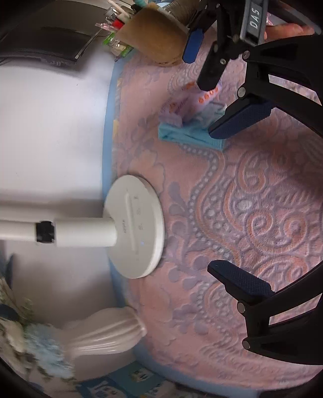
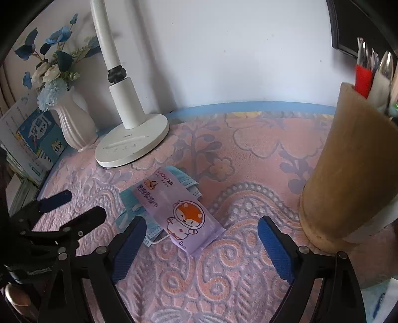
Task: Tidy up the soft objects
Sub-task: 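Move both tools back to the desk toward the wipe pack and blue mask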
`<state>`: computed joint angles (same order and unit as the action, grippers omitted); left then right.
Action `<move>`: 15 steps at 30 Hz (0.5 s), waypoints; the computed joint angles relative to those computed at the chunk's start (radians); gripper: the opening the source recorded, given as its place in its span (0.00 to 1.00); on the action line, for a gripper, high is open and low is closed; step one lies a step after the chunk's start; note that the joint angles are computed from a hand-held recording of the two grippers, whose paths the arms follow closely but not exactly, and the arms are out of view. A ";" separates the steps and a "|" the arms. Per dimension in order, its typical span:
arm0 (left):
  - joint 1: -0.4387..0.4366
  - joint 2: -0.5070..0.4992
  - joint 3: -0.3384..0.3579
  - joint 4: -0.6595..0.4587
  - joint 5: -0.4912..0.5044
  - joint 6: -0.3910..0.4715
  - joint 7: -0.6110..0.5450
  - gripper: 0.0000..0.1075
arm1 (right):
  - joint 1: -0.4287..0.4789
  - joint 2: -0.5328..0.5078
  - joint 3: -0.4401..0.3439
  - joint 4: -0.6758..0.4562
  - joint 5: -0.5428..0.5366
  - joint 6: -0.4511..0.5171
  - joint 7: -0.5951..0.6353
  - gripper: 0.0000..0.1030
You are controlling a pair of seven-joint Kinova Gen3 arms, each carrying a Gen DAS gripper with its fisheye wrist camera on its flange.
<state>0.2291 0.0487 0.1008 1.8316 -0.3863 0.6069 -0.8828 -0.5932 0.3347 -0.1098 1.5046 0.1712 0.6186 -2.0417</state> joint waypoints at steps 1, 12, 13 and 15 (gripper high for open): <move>-0.012 0.006 0.006 -0.001 0.013 0.005 0.002 0.90 | 0.002 0.004 -0.003 0.002 -0.003 -0.005 0.004 0.88; 0.033 0.006 0.016 -0.003 -0.091 0.017 0.070 0.90 | 0.006 0.026 -0.008 -0.021 -0.005 0.016 -0.003 0.87; 0.033 0.007 0.014 -0.005 -0.086 0.017 0.064 0.90 | 0.008 0.026 -0.008 -0.021 -0.011 0.015 0.001 0.87; 0.036 0.012 0.012 -0.009 -0.088 0.020 0.063 0.90 | 0.005 0.027 -0.004 -0.020 -0.013 0.014 0.002 0.86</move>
<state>0.2646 0.0603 0.1129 1.8223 -0.4746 0.6271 -0.8203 -0.5882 0.3613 -0.1137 1.4841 0.1581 0.6321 -2.0392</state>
